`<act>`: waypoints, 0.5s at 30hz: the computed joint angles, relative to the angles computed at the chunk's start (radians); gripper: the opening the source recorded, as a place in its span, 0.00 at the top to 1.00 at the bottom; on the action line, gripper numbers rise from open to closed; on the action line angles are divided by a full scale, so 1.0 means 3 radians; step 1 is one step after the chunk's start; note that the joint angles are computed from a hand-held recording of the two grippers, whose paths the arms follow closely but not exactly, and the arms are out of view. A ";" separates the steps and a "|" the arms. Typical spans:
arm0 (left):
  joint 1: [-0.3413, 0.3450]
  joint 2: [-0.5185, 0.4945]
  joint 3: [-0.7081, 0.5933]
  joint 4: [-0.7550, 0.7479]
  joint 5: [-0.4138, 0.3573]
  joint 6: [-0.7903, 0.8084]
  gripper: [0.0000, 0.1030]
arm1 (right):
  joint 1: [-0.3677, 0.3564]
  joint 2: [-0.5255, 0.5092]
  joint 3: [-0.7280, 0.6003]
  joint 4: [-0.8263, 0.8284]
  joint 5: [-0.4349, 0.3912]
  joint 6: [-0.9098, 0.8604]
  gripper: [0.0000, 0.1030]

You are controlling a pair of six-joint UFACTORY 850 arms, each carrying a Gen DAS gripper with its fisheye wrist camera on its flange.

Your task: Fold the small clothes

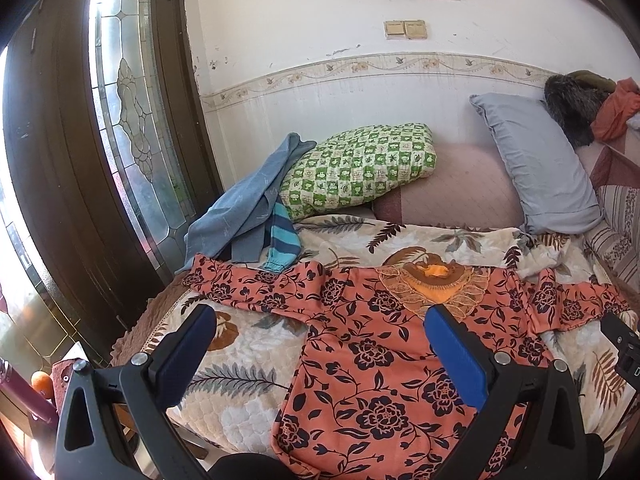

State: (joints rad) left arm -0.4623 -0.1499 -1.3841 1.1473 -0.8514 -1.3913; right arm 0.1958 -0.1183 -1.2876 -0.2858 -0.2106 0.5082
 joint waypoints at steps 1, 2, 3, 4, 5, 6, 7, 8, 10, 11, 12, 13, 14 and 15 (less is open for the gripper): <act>-0.0002 -0.0002 -0.0003 -0.0001 -0.0003 -0.0003 0.00 | 0.0001 -0.0003 -0.0001 -0.0006 0.0003 0.0000 0.06; -0.0006 -0.0006 -0.0003 0.0014 -0.0010 -0.0018 0.00 | -0.0005 0.0001 0.0007 0.0013 0.0016 -0.0024 0.06; -0.0007 -0.0007 -0.0005 0.0022 -0.0011 -0.0023 0.00 | -0.0003 -0.0002 0.0008 0.0002 0.0021 -0.0022 0.06; -0.0005 -0.0003 0.0009 0.0037 -0.0003 -0.0047 0.00 | -0.0003 -0.0004 0.0006 0.0017 0.0023 -0.0047 0.06; -0.0002 0.0000 0.0015 0.0034 0.0006 -0.0056 0.00 | 0.0017 -0.0005 0.0009 -0.0060 0.0021 0.0021 0.06; 0.0007 0.0007 0.0025 0.0024 0.0021 -0.0057 0.00 | 0.0033 -0.0006 0.0008 -0.0108 0.0013 0.0058 0.06; 0.0012 0.0011 0.0032 0.0020 0.0028 -0.0063 0.00 | 0.0039 -0.0008 0.0008 -0.0121 0.0008 0.0057 0.06; 0.0018 0.0018 0.0043 0.0020 0.0035 -0.0067 0.00 | 0.0068 -0.0009 0.0007 -0.0205 -0.0012 0.0138 0.06; 0.0034 0.0021 0.0053 0.0002 0.0048 -0.0054 0.00 | 0.0089 -0.0020 -0.0004 -0.0207 -0.0030 0.0137 0.06; 0.0042 0.0021 0.0054 -0.0009 0.0052 -0.0046 0.00 | 0.0096 -0.0026 -0.0014 -0.0194 -0.0042 0.0127 0.06; 0.0051 0.0024 0.0058 -0.0011 0.0056 -0.0045 0.00 | 0.0102 -0.0032 -0.0024 -0.0179 -0.0051 0.0119 0.06; 0.0058 0.0024 0.0062 -0.0014 0.0059 -0.0044 0.00 | 0.0106 -0.0037 -0.0030 -0.0192 -0.0055 0.0135 0.06; 0.0068 0.0019 0.0056 -0.0025 0.0063 -0.0033 0.00 | 0.0109 -0.0040 -0.0031 -0.0216 -0.0055 0.0156 0.06; 0.0076 0.0010 0.0049 -0.0035 0.0065 -0.0025 0.00 | 0.0109 -0.0044 -0.0033 -0.0217 -0.0056 0.0158 0.06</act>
State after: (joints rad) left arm -0.4395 -0.1468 -1.3695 1.1368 -0.8319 -1.3989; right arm 0.2286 -0.1316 -1.2976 -0.3510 -0.2274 0.5557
